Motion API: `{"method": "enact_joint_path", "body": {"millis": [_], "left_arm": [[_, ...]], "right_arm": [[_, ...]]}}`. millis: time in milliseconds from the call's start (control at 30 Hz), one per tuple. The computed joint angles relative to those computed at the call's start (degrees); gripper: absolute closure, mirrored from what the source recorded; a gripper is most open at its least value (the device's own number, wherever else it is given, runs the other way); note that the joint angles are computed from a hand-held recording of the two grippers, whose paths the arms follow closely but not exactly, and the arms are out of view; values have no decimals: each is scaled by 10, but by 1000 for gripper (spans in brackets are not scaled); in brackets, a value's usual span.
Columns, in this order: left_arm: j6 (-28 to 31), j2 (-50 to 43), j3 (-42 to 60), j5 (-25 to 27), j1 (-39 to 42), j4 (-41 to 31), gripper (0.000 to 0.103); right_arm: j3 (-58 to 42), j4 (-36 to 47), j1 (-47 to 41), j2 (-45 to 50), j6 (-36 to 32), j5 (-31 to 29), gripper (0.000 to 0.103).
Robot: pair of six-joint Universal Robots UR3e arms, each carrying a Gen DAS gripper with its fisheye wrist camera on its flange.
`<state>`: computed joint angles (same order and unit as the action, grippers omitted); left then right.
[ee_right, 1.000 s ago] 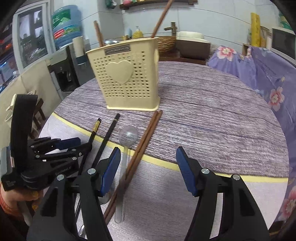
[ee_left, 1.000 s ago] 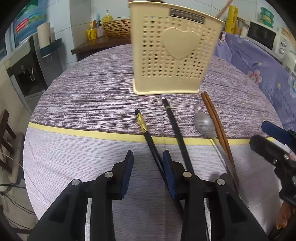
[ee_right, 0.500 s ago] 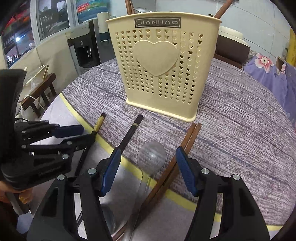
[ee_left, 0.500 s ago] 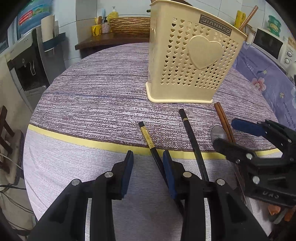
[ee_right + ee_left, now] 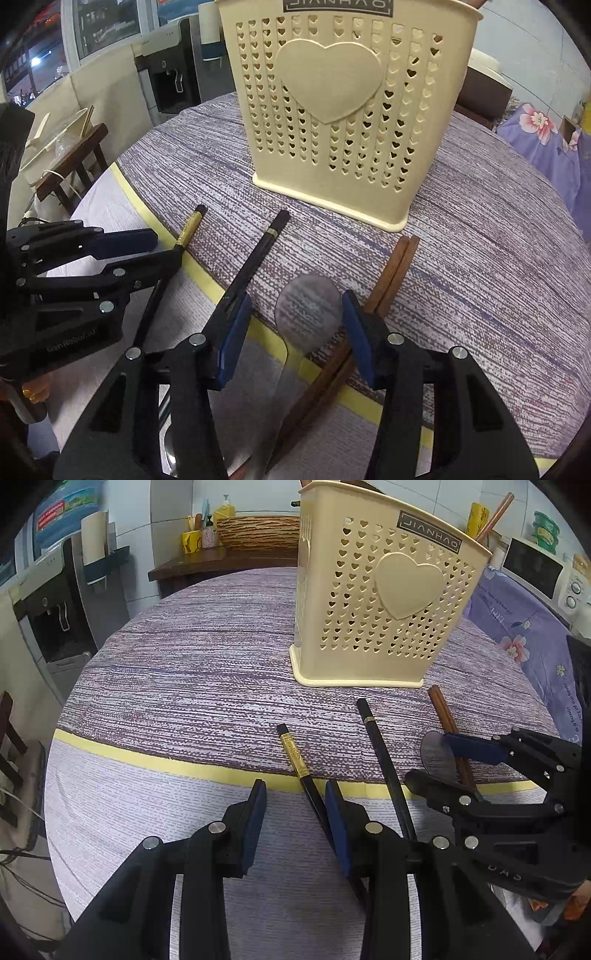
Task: Organize utensils
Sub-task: 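Move the left tool to a gold-banded black chopstick while the right tool approaches a silver spoon, then close the left tool on the black chopstick while the right tool closes on the spoon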
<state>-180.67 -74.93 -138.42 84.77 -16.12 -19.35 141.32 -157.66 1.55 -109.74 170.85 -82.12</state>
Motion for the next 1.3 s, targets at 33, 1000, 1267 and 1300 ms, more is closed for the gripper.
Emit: {"method": "enact_joint_path", "body": {"millis": [33,1000,1267,1300], "left_arm": [[-2,-2,1,3,-3,1,69],[-40,-103,96,71,-52,-4,90],[-43,-115,97,74,-62,15,92],[-44,-113,95,67,-59,15,93]], "right_arm": [[-3,-4,12,7,11,-13,52],[-35,38,34,11,54,-40,66],[-2,15,4,-23,46,0,66],[1,13,2,-30,46,3,66]]}}
